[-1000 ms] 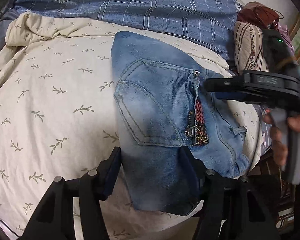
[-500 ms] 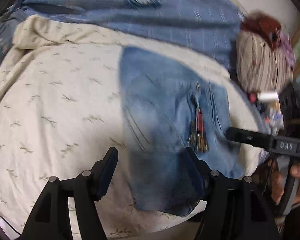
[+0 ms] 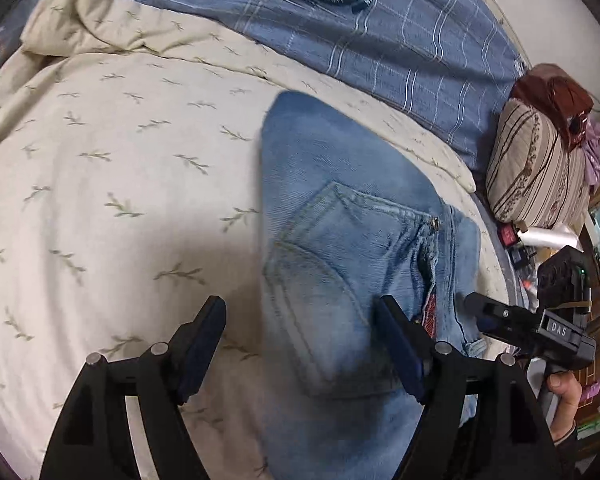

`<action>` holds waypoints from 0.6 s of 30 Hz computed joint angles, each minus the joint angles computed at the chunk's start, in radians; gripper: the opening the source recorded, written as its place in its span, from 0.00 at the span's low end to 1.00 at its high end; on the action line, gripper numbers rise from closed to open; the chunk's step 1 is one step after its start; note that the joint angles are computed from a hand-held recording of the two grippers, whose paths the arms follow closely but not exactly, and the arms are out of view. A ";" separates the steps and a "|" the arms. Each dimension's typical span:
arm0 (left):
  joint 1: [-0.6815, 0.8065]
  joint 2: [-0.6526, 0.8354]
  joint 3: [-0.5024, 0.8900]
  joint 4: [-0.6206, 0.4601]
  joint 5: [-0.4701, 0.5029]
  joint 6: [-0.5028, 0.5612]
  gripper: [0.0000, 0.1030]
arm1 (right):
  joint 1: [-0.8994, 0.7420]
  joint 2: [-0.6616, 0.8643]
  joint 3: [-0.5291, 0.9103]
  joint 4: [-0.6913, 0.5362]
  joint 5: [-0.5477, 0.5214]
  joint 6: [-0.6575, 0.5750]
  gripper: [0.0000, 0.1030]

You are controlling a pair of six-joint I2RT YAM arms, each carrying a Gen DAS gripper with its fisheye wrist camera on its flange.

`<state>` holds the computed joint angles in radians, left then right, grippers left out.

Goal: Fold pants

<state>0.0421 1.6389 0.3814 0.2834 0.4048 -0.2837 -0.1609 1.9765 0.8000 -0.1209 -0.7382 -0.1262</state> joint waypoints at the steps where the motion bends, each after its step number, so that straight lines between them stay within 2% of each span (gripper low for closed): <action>1: -0.006 0.006 0.001 0.008 -0.004 -0.004 0.76 | 0.008 -0.001 -0.015 0.031 -0.007 0.006 0.74; 2: -0.010 0.005 -0.002 0.018 -0.005 -0.006 0.76 | 0.013 0.000 -0.031 0.062 -0.019 0.003 0.69; 3: -0.018 -0.001 -0.005 0.020 -0.012 -0.006 0.73 | 0.025 -0.002 -0.034 0.054 -0.037 -0.022 0.60; 4: -0.024 -0.002 -0.005 0.022 -0.013 0.002 0.59 | 0.042 -0.014 -0.048 0.074 -0.003 -0.021 0.56; 5: -0.034 -0.004 -0.008 0.024 -0.007 0.012 0.52 | 0.069 -0.029 -0.063 0.094 0.058 -0.025 0.49; 7: -0.091 -0.032 -0.009 0.012 -0.085 -0.012 0.45 | 0.075 -0.010 -0.053 0.099 0.069 -0.020 0.48; 10: -0.130 -0.042 0.003 -0.007 -0.143 -0.038 0.40 | 0.052 0.013 -0.031 0.081 0.029 -0.012 0.43; 12: -0.162 -0.060 0.014 -0.036 -0.185 -0.039 0.33 | 0.076 -0.037 -0.073 0.110 0.061 -0.027 0.27; 14: -0.195 -0.100 0.024 -0.086 -0.227 -0.035 0.29 | 0.096 -0.105 -0.123 0.140 0.088 -0.022 0.20; 18: -0.227 -0.219 0.010 -0.156 -0.270 -0.016 0.26 | 0.092 -0.228 -0.169 0.096 0.090 -0.045 0.18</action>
<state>-0.1853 1.4197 0.3914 0.1278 0.1350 -0.2998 -0.0688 1.7482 0.6311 -0.0254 -0.6479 -0.1715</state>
